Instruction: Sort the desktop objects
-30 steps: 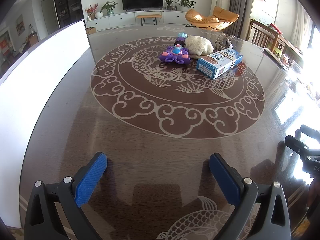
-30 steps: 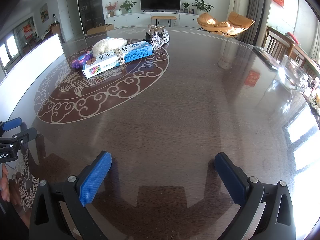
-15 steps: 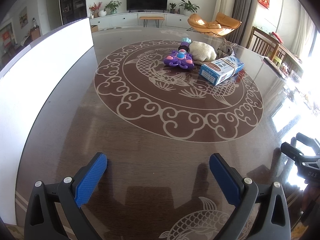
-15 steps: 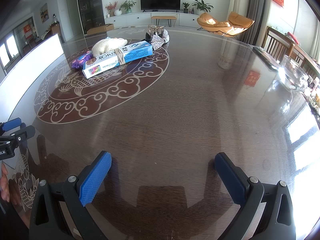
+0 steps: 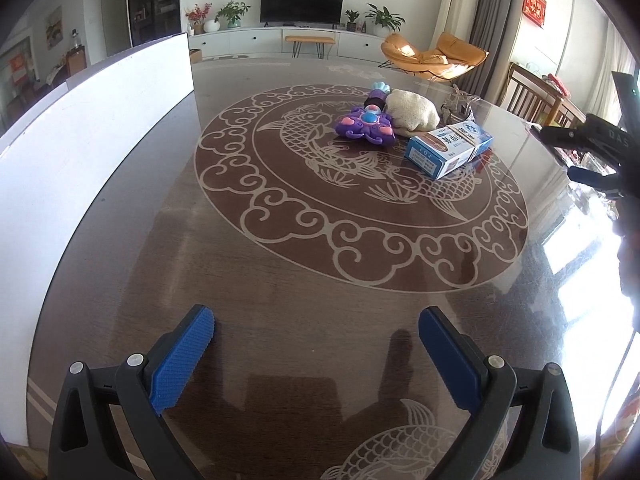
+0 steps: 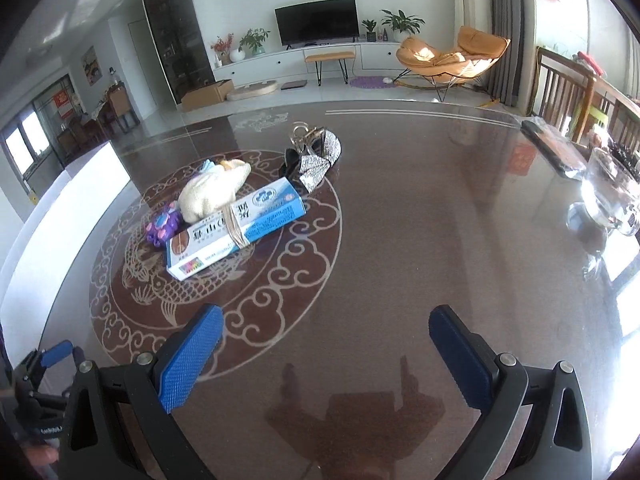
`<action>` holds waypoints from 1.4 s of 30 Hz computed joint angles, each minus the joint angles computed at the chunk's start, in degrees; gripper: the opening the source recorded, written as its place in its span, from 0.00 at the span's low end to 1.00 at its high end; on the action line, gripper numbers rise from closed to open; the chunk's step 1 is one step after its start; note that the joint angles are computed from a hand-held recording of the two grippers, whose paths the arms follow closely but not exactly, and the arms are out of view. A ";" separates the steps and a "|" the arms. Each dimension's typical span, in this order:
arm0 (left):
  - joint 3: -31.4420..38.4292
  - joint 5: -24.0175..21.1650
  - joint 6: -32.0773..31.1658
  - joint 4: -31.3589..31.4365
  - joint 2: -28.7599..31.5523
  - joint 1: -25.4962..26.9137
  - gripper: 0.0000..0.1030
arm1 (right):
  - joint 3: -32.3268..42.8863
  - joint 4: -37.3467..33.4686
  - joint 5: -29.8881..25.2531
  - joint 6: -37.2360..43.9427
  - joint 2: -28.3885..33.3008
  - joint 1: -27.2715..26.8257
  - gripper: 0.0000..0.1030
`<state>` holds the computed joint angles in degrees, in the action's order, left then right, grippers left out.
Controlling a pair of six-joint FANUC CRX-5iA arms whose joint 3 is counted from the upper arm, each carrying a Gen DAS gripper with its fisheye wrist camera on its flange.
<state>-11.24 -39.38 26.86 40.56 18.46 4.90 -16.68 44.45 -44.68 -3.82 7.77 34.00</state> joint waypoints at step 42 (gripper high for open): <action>-11.96 8.92 -12.98 26.60 -7.17 1.42 1.00 | 18.70 -23.49 1.80 31.00 13.06 8.61 0.90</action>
<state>-23.20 -30.46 13.89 67.16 11.29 6.32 2.03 20.97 -42.88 27.18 20.83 42.61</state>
